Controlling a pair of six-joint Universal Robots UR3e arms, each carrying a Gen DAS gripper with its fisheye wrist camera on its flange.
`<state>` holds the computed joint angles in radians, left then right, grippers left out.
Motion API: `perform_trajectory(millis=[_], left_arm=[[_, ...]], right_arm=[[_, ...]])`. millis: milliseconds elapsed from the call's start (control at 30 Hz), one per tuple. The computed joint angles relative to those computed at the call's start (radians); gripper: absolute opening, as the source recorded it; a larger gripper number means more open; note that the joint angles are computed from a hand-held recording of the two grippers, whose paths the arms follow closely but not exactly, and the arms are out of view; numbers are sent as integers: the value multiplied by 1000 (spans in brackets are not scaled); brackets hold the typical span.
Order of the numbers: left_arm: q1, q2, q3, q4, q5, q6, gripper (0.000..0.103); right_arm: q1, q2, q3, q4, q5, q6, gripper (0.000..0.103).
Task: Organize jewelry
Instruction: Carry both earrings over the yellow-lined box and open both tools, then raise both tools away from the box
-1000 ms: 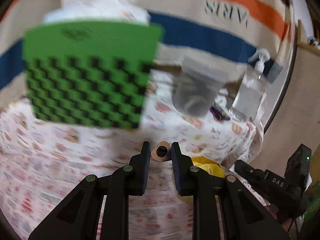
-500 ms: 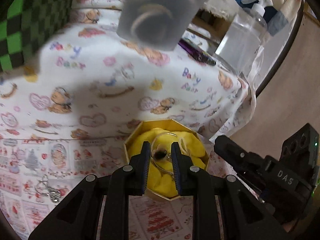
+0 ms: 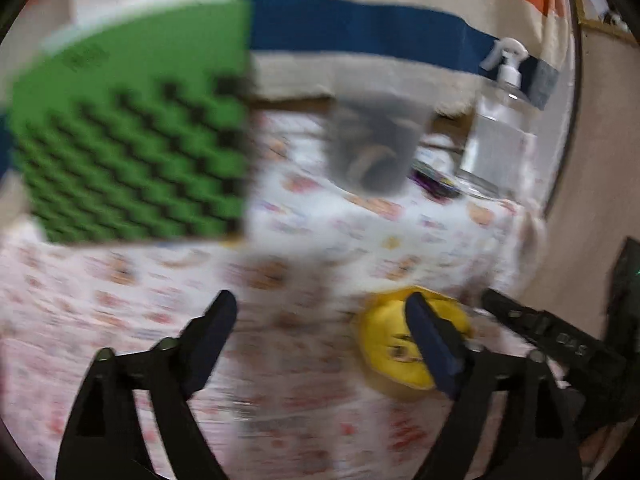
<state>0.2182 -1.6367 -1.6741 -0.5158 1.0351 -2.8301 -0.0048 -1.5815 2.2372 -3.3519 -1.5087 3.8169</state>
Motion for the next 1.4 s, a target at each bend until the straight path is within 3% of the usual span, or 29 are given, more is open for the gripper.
perform_trajectory(millis=[67,167,267,433,733,1033,1100,1200,1267,1333,1400], left_arm=[[33,40,-59,59,-17,-8,92],[83,84,-106,63,-51,21,95],[136,121,-151,75,-76,71,96],[186,125,-224,153,-63,66,101],[219,38,-237,172,-38,74,101],[207,-30,-205,189,30,72,100],[202,-28,-202,170,26,92,90],[174,-33,-202,169,64,138,62],[159,-46,-177,123,78,165,34],[160,-67,-134,58,81,151,24],[182,-79,-96,-19,52,136,23]], right_arm=[[65,24,-49,25,-83,-41,48],[148,59,-108,52,-193,-90,53],[218,95,-160,65,-277,-134,65],[290,130,-214,89,-375,-165,65],[325,165,-256,122,-417,-203,66],[357,206,-300,152,-458,-215,73],[359,210,-304,158,-460,-219,73],[361,209,-303,158,-464,-219,74],[355,204,-299,158,-456,-215,75],[349,198,-294,160,-449,-212,75],[349,197,-294,165,-451,-208,75]])
